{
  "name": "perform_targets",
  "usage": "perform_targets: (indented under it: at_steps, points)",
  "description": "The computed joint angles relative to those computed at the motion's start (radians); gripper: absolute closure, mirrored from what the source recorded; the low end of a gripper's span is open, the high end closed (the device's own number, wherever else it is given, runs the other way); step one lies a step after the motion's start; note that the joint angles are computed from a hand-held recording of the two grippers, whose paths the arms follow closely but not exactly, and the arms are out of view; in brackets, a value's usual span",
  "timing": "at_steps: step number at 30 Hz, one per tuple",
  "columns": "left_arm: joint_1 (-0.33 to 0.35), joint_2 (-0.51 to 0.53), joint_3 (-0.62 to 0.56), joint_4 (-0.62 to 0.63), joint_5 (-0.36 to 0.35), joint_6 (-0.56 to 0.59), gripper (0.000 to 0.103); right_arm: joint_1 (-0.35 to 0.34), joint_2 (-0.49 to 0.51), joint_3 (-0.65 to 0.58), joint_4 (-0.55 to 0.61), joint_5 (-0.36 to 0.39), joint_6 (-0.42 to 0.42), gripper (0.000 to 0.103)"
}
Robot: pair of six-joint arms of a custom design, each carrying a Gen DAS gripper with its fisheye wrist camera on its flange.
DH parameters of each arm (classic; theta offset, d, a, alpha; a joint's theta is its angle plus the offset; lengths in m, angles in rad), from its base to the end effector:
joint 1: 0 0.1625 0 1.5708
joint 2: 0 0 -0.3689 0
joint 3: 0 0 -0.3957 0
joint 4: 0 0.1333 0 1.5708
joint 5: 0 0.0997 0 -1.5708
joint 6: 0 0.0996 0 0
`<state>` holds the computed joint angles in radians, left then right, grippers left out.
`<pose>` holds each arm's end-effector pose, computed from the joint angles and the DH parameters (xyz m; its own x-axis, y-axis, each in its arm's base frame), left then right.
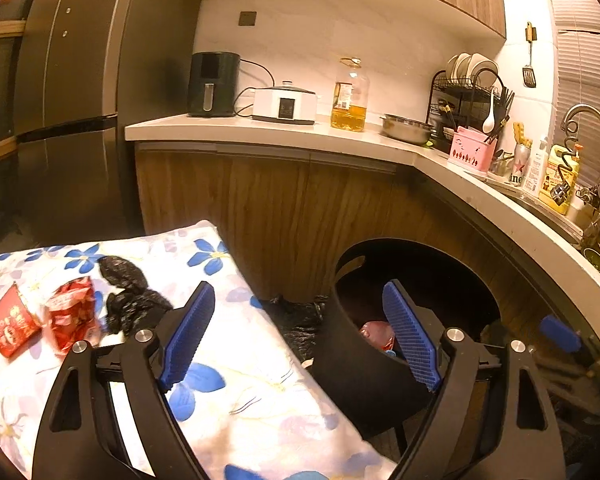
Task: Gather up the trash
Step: 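Move both tools back over the remaining trash on the table, then grasp the large red cup with the left tool while the right tool grasps the other red cup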
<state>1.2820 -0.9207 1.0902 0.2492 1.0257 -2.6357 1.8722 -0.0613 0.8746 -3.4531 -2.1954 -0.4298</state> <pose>-0.0080 -0.6763 0.2637 -0.7789 0.0047 -0.6271 0.5639 0.4430 -0.6970 0.2970 -0.7024 -0.0539 -0.7830 0.0347 0.6210 -0.5160 0.5212 -0.6798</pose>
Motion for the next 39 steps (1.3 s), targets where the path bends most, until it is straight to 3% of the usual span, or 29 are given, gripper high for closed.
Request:
perform_targets:
  at_steps: [11,19,26,31,39]
  points:
    - [0.040,-0.204,0.239,-0.159,-0.055,0.064,0.010,0.062,-0.008,0.093,-0.187,0.081,-0.005,0.009]
    - [0.123,-0.375,0.384,-0.332,-0.135,0.128,0.007,0.111,0.084,0.027,-0.138,0.143,0.005,0.009]
    - [0.205,-0.454,0.395,-0.358,-0.167,0.120,0.007,0.151,0.194,-0.100,-0.022,0.188,0.021,0.009]
    - [0.274,-0.492,0.375,-0.367,-0.148,0.121,0.007,0.179,0.268,-0.196,0.054,0.216,0.015,0.009]
    - [0.357,-0.420,0.199,-0.213,-0.103,0.078,0.007,0.216,0.397,-0.409,0.185,0.257,0.006,0.009]
